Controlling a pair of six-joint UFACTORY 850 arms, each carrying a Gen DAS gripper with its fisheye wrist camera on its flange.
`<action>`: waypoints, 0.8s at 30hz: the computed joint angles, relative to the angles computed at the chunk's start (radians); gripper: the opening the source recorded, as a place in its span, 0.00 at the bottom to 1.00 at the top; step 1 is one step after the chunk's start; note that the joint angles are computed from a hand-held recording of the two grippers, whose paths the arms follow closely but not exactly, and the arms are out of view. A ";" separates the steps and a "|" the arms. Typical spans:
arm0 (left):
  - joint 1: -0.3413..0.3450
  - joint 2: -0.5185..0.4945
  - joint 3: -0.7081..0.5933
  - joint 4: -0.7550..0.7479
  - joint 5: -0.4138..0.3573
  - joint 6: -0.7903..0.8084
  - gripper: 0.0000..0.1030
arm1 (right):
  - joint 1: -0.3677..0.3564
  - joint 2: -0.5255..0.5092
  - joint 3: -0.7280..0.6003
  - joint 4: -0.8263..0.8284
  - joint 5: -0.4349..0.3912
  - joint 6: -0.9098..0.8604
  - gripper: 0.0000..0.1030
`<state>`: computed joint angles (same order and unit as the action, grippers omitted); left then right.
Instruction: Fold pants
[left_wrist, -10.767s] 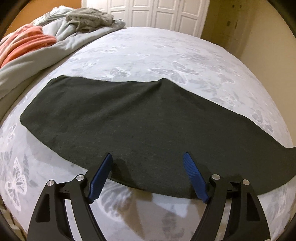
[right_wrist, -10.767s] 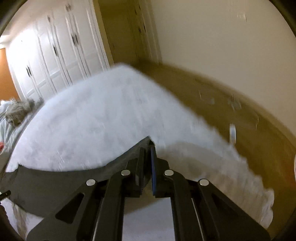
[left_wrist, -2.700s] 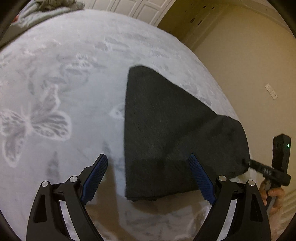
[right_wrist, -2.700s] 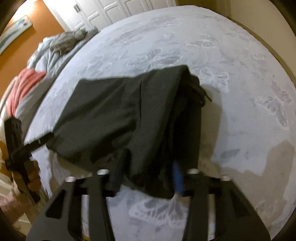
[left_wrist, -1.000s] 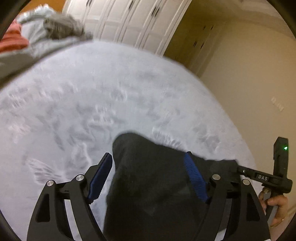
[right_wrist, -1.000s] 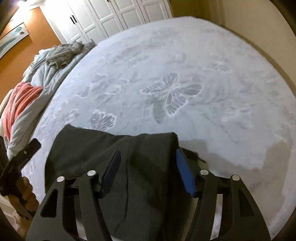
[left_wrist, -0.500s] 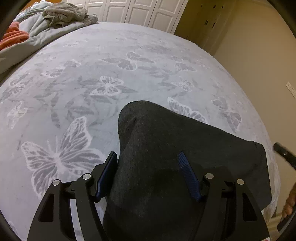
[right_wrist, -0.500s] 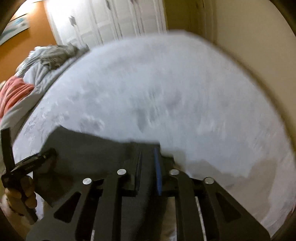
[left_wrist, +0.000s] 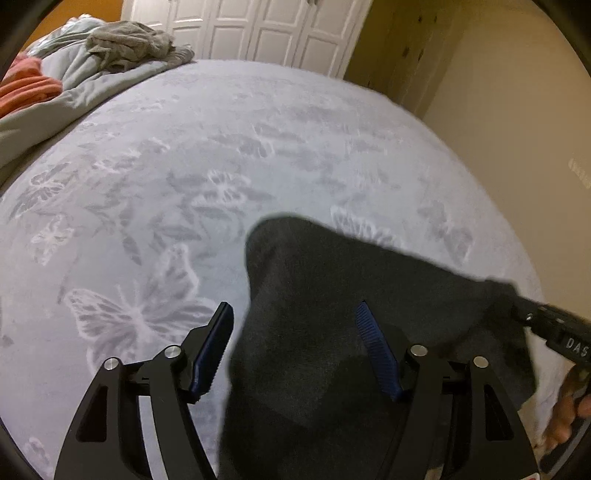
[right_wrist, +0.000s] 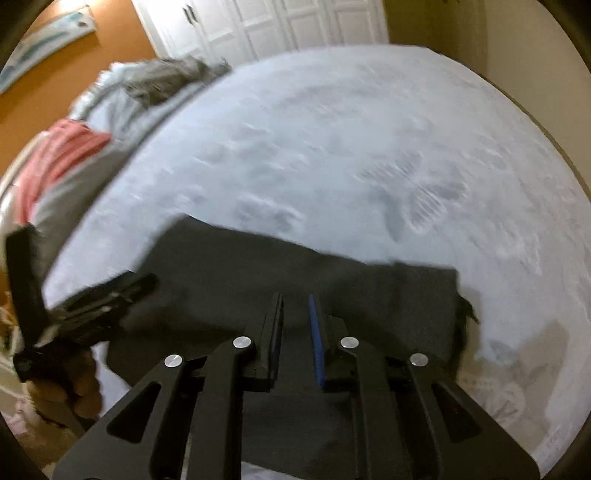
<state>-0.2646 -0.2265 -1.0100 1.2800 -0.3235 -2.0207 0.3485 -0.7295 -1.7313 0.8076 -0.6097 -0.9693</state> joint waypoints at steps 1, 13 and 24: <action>0.009 0.029 0.022 0.051 0.000 -0.063 0.74 | 0.005 0.002 -0.001 0.035 -0.011 -0.025 0.14; 0.122 0.172 0.139 0.014 -0.028 -0.168 0.78 | 0.186 -0.173 -0.239 -0.110 -0.137 0.071 0.14; 0.135 0.150 0.109 -0.178 0.050 0.081 0.78 | 0.158 -0.089 -0.080 0.078 -0.060 0.038 0.14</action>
